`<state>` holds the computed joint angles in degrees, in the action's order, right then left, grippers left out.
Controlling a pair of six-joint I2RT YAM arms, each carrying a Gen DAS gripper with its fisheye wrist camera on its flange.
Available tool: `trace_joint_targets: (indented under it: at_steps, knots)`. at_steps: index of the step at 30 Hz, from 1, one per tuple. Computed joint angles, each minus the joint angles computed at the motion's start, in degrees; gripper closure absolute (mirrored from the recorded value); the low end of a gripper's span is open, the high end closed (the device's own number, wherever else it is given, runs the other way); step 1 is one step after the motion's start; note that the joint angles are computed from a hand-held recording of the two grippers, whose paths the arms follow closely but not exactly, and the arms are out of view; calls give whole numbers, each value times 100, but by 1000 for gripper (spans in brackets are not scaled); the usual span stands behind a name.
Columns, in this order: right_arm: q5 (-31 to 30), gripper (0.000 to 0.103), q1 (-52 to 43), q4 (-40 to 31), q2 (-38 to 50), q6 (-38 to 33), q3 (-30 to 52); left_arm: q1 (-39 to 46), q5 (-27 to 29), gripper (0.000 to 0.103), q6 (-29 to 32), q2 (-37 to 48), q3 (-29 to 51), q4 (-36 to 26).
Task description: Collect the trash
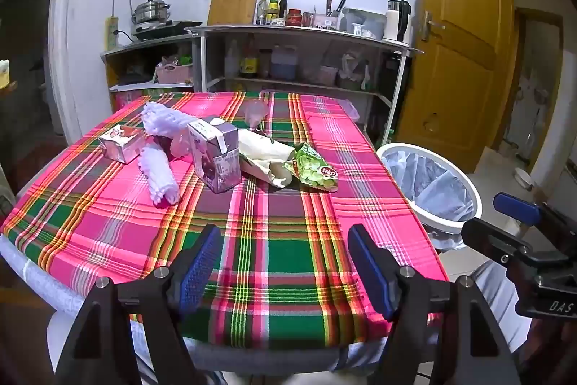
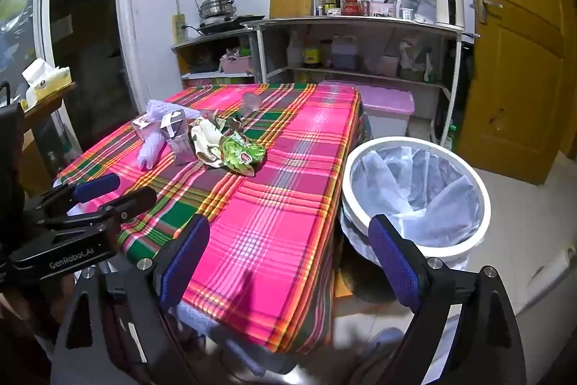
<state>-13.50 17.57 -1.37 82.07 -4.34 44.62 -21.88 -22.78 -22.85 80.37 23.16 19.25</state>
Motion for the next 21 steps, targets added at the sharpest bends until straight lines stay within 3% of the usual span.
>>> trace_joint_targets:
  at_steps: [21]
  knots:
    - [50,13,59,110,15,41,-19,-24,-58,31,22,-66,-14,-18]
